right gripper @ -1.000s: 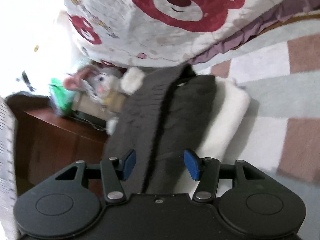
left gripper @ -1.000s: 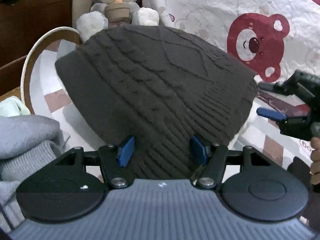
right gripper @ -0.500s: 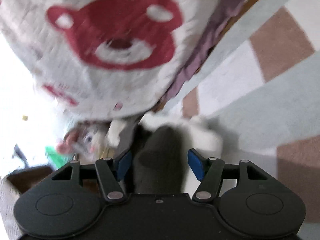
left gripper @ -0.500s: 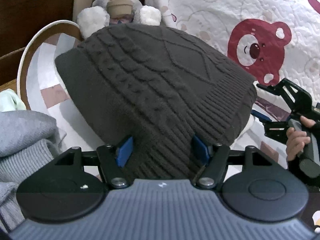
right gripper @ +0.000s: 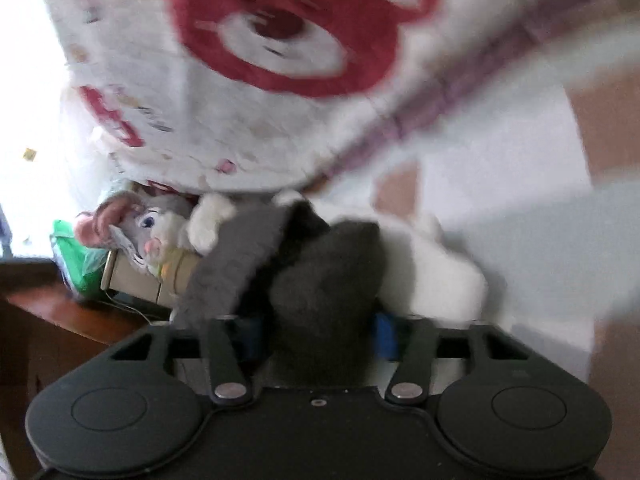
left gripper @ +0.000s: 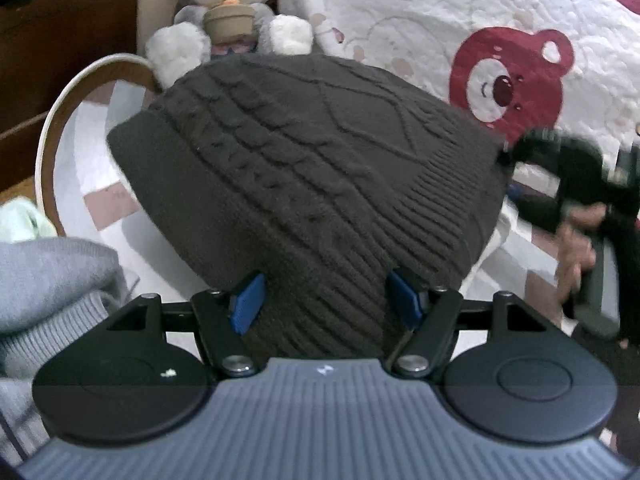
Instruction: Fold clothes
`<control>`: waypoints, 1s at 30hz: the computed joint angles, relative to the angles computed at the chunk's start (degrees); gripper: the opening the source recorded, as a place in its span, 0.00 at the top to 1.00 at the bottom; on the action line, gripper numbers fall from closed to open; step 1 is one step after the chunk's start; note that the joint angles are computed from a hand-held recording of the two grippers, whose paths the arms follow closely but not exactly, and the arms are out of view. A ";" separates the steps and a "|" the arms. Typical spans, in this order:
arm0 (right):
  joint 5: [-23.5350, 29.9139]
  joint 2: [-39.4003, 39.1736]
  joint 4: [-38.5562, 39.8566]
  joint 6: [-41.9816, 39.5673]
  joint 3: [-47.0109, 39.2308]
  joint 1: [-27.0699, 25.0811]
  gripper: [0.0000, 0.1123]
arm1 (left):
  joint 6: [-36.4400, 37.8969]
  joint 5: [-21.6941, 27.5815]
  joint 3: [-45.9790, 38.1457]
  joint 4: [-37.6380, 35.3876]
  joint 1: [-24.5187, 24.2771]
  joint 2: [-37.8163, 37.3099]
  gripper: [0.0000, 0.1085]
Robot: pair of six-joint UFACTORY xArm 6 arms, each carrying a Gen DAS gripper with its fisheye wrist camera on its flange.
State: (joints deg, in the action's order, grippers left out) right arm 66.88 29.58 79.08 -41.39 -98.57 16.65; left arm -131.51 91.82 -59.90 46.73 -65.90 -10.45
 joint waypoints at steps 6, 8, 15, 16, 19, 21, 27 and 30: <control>-9.01 -6.36 -3.36 -21.50 4.77 2.05 0.70 | -0.30 -2.56 1.63 -0.33 0.45 -1.62 0.37; -15.65 -7.43 -10.83 -22.35 6.61 4.37 0.68 | 0.36 -2.79 1.35 -0.46 0.51 -1.35 0.37; -28.90 -15.39 -7.17 -20.17 15.81 6.12 0.58 | 0.75 -2.94 1.06 -0.94 0.81 -1.26 0.37; -27.67 -16.60 -5.37 -20.41 16.51 5.22 0.56 | 0.86 -2.89 1.01 -1.03 0.83 -1.26 0.37; -12.04 -15.98 1.97 -20.34 15.49 0.85 0.56 | 5.39 -0.42 -2.22 -2.01 0.83 1.33 0.37; -1.21 -12.53 2.75 -14.49 12.40 -1.10 0.62 | 8.77 1.34 -4.49 -2.41 0.92 3.15 0.37; -5.39 -10.68 -7.10 -12.61 9.46 1.06 0.57 | 8.43 0.89 -4.00 -2.43 0.89 2.34 0.37; -7.43 -9.53 -7.03 -14.64 8.11 2.39 0.70 | 7.13 0.03 -3.11 -2.33 0.81 1.50 0.37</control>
